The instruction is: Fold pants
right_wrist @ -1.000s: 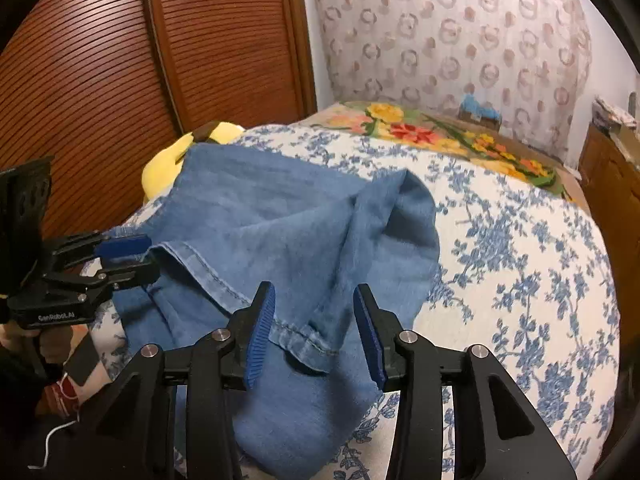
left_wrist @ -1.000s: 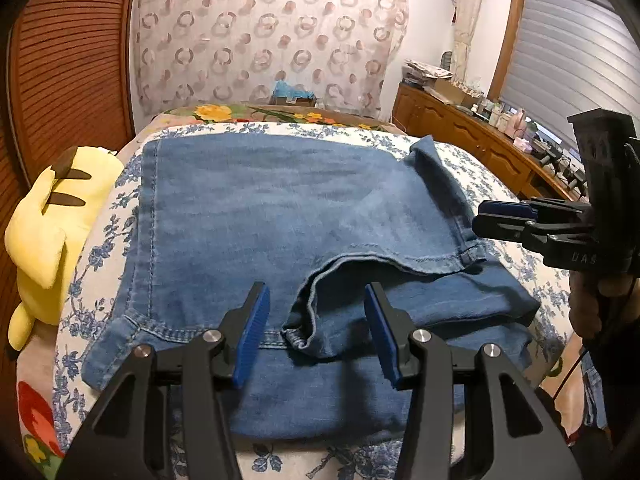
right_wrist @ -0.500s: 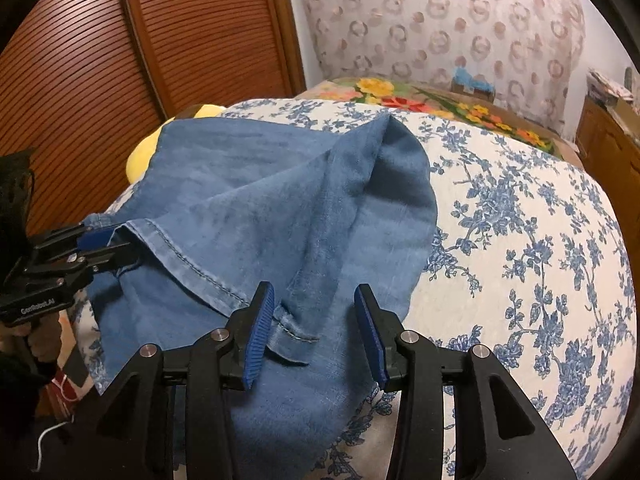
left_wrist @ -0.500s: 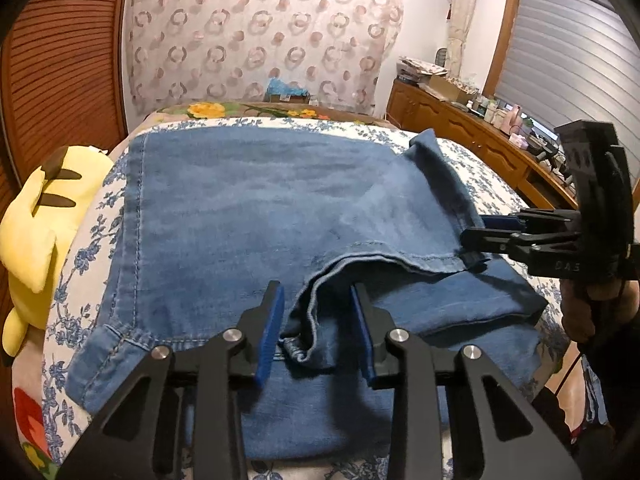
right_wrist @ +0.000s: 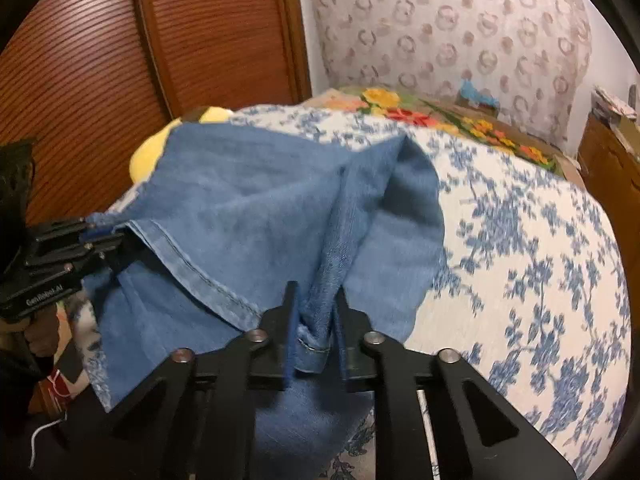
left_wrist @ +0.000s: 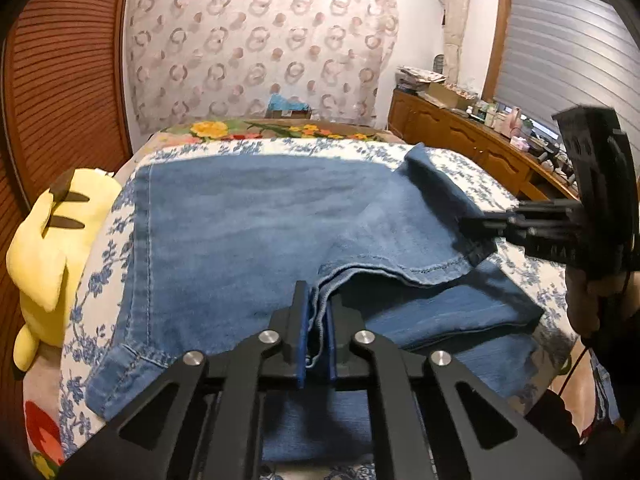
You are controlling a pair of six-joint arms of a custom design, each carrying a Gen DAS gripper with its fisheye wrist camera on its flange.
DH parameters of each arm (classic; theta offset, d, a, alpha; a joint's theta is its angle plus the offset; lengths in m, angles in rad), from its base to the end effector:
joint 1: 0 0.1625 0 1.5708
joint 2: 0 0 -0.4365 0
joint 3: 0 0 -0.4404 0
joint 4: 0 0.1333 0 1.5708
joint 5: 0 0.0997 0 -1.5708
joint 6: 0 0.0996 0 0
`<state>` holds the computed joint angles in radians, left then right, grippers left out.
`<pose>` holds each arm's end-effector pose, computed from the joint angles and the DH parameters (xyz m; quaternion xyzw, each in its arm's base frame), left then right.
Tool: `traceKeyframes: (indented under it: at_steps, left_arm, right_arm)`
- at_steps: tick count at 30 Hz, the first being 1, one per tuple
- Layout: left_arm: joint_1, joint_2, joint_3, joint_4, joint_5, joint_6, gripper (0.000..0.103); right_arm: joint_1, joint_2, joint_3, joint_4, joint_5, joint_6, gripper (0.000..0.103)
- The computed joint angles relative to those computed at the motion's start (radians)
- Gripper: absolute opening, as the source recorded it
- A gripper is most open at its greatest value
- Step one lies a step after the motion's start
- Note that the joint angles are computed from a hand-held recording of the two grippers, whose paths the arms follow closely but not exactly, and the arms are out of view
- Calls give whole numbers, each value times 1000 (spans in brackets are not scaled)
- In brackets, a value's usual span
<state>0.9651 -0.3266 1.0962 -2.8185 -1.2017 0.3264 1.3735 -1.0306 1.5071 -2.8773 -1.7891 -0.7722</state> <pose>-0.3511 -0.8042 -0.0405 0.3904 0.8727 -0.2553 0.1441 -0.0384 -0.7621 0.3428 0.2158 -0.8848 0.3082 0.2750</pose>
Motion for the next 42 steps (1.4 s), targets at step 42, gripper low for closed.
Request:
traceKeyframes:
  at_steps: [42]
  left_arm:
    - [49,-163,177,-62,-21,-46,2]
  right_arm:
    - [188,366,-516,246,-27,4,2]
